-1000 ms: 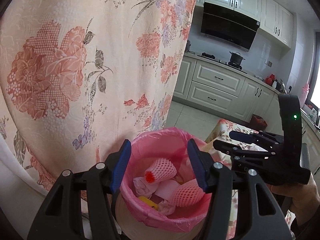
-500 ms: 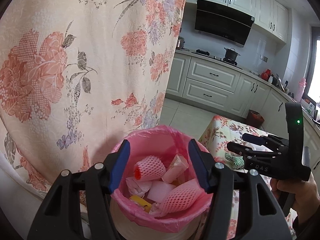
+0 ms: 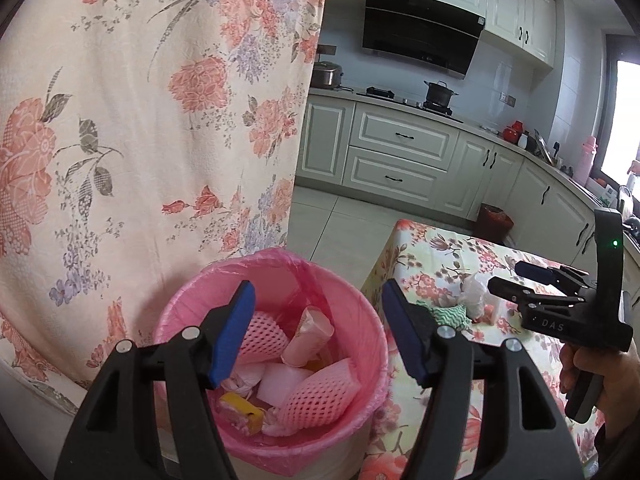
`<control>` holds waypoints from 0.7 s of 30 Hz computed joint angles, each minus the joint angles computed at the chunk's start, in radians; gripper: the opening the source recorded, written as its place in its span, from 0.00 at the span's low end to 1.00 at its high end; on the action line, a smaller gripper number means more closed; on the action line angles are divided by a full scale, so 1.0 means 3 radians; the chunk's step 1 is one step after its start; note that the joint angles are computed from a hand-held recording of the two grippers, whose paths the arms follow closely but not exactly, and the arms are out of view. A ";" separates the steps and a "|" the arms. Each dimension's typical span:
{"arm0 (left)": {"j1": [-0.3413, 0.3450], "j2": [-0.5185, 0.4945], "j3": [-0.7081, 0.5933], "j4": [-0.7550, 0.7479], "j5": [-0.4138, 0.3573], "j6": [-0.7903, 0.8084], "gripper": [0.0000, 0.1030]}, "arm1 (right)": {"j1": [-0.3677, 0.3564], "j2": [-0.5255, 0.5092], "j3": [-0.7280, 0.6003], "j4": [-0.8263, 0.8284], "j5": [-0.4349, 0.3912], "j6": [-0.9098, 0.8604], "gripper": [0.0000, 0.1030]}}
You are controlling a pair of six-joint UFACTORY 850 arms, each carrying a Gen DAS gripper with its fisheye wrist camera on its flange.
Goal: Collect trash
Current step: 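Move both open tools back over the table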
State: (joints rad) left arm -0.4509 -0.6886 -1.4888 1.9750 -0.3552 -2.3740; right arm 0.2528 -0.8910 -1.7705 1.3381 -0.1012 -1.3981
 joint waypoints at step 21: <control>-0.0158 -0.0804 -0.1243 -0.1614 0.0303 0.1858 0.64 | -0.0455 -0.0018 0.0092 0.1334 0.0207 -0.1343 0.71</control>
State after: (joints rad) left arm -0.4984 -0.9298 -1.8618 1.4909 -0.2642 -1.8165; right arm 0.1164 -0.8965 -1.7428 1.7382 -0.0393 -1.8009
